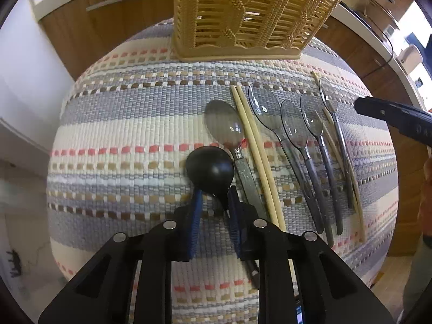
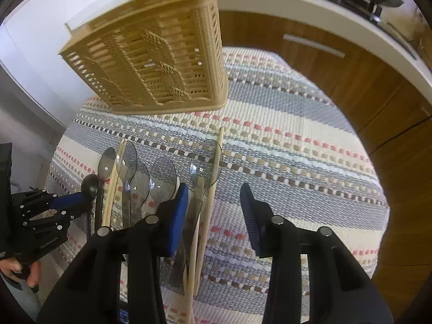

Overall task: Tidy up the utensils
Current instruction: 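Grasp the black ladle handle with left tool while right tool grasps a clear plastic spoon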

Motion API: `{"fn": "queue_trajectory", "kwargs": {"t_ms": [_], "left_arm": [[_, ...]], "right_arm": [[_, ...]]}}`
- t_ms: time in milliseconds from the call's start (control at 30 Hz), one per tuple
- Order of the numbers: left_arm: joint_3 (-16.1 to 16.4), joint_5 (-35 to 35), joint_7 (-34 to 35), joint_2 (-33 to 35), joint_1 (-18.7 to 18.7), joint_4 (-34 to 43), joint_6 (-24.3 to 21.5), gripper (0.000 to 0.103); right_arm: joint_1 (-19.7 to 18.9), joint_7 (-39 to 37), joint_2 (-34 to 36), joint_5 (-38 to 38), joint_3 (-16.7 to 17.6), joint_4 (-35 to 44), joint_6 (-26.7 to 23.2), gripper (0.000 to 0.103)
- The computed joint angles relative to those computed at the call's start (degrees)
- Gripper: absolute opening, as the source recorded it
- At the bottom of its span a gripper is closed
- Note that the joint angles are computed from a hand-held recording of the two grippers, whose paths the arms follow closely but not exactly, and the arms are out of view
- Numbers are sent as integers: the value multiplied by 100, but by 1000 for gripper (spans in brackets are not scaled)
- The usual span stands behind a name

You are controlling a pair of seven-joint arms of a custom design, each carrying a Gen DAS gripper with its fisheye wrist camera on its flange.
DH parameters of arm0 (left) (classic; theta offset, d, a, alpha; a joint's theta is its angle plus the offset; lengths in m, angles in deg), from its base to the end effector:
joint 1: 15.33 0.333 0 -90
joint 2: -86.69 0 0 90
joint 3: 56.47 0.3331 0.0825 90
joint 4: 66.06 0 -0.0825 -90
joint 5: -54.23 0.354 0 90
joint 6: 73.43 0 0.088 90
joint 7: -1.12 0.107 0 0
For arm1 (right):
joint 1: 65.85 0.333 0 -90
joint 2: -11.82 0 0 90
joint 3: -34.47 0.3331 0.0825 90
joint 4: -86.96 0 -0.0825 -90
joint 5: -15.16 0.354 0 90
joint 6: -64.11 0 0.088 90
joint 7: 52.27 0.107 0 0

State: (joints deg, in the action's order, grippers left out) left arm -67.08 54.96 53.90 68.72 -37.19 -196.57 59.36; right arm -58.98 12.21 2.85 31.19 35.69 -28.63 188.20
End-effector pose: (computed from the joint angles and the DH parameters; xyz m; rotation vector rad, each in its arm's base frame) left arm 0.3798 -0.2508 0.5433 -2.1787 2.0217 -0.4961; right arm 0.5022 0.0830 0.5785 -2.3466 1.4481 -0.1341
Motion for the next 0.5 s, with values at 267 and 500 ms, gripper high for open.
{"fn": "queue_trajectory", "kwargs": {"t_ms": [267,500], "left_arm": [[226,-238,551,56,64,-62,319,5],[186,-272,583,126,158,1,388,5]], "right_arm": [[88,173,386,8,16,382,-642,21],[241,604,586,-462,101,470,-715,16]]}}
